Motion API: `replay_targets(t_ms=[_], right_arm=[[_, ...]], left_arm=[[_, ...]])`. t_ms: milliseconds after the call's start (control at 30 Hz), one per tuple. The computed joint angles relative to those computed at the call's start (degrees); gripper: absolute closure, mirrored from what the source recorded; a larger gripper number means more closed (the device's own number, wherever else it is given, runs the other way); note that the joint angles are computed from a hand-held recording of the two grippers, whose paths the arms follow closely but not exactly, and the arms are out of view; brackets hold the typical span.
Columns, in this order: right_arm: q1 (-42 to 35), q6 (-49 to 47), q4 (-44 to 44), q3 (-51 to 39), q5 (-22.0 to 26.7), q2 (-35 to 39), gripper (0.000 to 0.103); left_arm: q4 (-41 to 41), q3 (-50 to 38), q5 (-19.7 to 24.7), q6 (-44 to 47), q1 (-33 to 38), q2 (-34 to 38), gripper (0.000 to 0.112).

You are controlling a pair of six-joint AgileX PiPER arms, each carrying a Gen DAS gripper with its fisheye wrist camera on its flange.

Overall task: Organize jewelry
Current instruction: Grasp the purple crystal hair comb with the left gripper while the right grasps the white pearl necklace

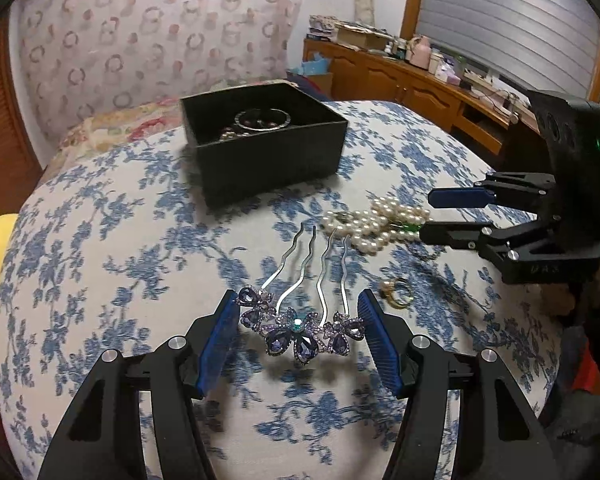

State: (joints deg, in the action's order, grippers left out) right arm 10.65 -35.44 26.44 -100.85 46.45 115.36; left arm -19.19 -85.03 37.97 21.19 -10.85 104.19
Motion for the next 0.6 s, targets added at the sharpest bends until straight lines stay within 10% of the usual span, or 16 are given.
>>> replay_targets(t_ms=[600], right_arm=[[1.0, 5.1, -1.7, -15.4, 8.4, 9.9, 0.065]], left_arm=[[3.8, 0.0, -0.1, -3.4, 0.7, 1.3, 0.053]])
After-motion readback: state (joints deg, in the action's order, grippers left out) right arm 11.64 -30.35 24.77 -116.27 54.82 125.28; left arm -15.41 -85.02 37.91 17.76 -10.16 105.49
